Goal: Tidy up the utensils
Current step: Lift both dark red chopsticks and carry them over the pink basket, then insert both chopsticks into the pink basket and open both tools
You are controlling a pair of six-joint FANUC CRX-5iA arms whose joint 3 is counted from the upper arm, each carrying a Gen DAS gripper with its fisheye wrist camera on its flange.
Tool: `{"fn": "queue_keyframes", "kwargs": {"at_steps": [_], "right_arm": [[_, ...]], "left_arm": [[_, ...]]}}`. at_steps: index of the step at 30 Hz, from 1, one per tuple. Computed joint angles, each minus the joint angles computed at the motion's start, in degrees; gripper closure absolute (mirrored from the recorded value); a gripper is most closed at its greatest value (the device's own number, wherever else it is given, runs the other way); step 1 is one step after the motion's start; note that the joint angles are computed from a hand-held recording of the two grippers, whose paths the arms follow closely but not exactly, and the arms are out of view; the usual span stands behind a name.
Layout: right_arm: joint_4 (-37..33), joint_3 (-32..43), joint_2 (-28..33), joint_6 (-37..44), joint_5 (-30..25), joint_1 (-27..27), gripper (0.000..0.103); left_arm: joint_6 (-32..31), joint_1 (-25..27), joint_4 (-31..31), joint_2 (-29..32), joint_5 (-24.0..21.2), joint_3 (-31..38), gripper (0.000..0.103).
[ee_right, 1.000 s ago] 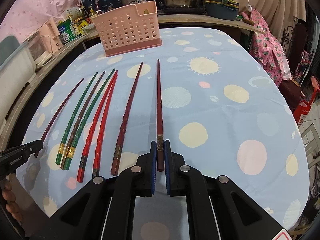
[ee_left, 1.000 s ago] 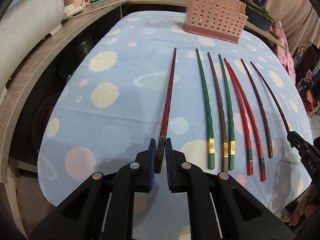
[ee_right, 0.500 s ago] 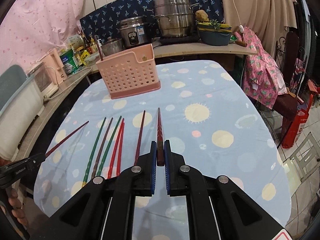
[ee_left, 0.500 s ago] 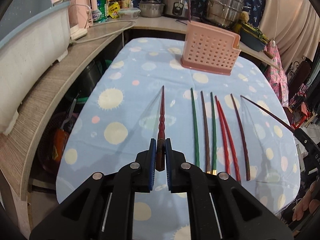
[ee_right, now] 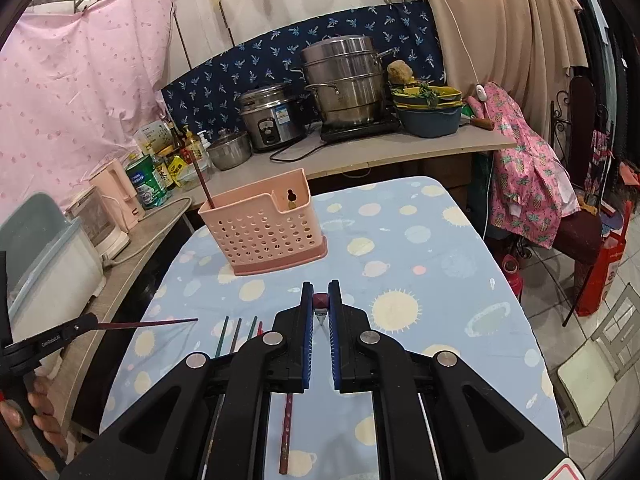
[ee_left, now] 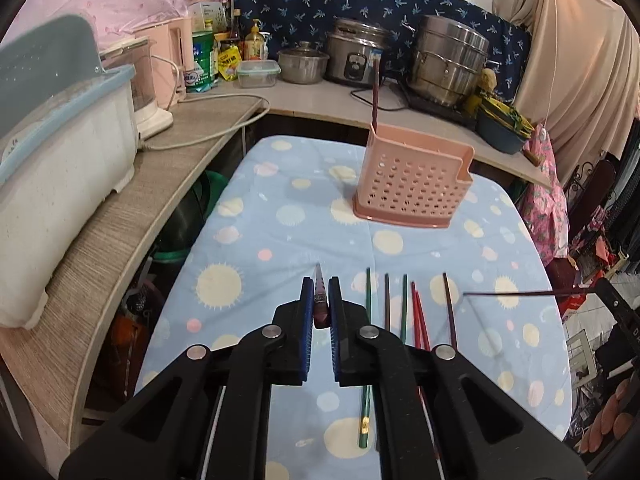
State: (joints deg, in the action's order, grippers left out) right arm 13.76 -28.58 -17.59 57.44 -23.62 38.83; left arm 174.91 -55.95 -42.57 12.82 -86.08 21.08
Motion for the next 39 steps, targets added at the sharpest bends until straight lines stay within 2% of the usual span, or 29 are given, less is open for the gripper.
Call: {"fn": "queue_keyframes", "kwargs": {"at_steps": [6,12,17,24,29,35,39], "right_arm": [[0.84,1.59,0.80,-0.68,1.25,0.21,0.096],[-2.47,5.91,2.85,2.91,1.80,-0.40,0.096],[-7.96,12.52,6.39,8.68,2.78,-1.41,0.096],[-15.08,24.19,13.81,13.67,5.31,-2.64,0.096],[-15.26,30.14,18.33,12.90,7.45,-2.70,0.096],[-13.97,38.24,25.41,10.89,8.15,-2.67,0.096],[-14.17,42.62,29.99,11.00,5.85,-2.83,0.096]], "left_arm": [[-2.67,1.63,-0.37,0.07,0.59,1.85,0.096],[-6.02,3.25,-2.09,0.21,2.18,5.15,0.096],[-8.15,4.60,-4.66,0.65,2.57,9.13,0.096],[-12.37,6.55,-10.06,2.57,3.62,17.36,0.096],[-13.75,8.08,-14.04,4.05,6.45,21.41,0.096],[-13.65,11.25,-14.86,5.73,10.79,22.60,0.096],[-13.17,13.86,-12.59,6.66,12.44,21.78,0.096]]}}
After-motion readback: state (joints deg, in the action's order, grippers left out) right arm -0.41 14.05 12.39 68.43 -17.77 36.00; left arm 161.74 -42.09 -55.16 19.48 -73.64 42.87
